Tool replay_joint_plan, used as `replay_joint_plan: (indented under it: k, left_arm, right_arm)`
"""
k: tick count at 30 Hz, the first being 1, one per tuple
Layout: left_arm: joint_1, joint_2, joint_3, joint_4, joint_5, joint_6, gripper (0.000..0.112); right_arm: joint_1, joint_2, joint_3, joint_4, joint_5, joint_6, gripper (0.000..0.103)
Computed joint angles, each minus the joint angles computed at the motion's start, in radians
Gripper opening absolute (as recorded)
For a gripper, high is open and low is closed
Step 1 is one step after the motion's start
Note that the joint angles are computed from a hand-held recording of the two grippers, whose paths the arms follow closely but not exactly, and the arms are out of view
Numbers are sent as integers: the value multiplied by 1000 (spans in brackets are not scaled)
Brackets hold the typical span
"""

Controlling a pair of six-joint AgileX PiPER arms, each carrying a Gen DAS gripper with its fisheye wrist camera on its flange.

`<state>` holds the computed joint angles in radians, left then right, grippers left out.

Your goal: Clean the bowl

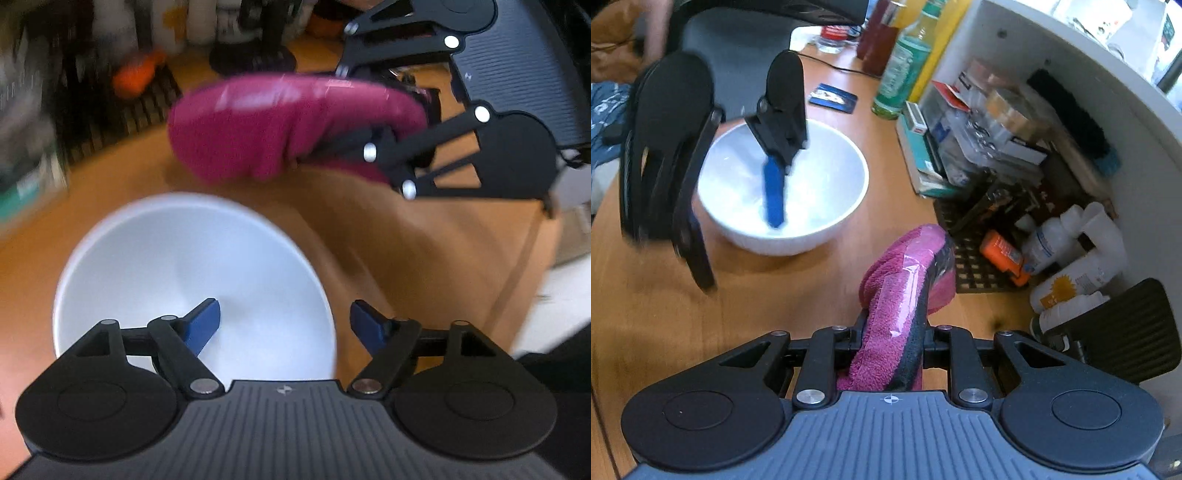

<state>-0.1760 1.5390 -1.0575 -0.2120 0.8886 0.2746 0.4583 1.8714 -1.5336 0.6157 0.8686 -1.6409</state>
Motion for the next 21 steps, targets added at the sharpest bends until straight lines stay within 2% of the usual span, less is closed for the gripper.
replay_joint_plan:
  k: [2, 4, 5, 7, 9, 10, 13, 17, 19, 21]
  left_arm:
    - [-37, -23, 10, 51, -10, 107, 41]
    - [-23, -66, 52, 18, 3, 306, 26]
    - [-27, -97, 76, 30, 18, 406, 24]
    - [-20, -167, 123, 49, 58, 606, 25]
    - [50, -233, 170, 36, 116, 806, 27]
    - [107, -225, 156, 11, 157, 906, 33]
    - [221, -216, 138, -17, 231, 1142, 37]
    - [249, -174, 127, -34, 224, 1080, 44]
    - [256, -171, 139, -53, 207, 1074, 49]
    - [269, -163, 150, -86, 184, 1079, 51]
  right_arm:
    - [-4, 0, 3, -1, -1, -20, 23]
    - [-8, -1, 10, 0, -5, -56, 23]
    - [-14, -3, 12, 8, 1, -91, 23]
    - [-19, -6, 16, 26, 18, -161, 23]
    - [-8, -2, 16, 27, 18, -212, 23]
    - [6, 5, 13, 18, 9, -219, 23]
    - [48, 31, 2, -3, 0, -231, 23]
    - [46, -36, 88, 59, 119, -387, 24]
    - [31, -92, 156, 54, 146, -425, 25]
    - [1, -115, 171, 40, 233, -432, 25]
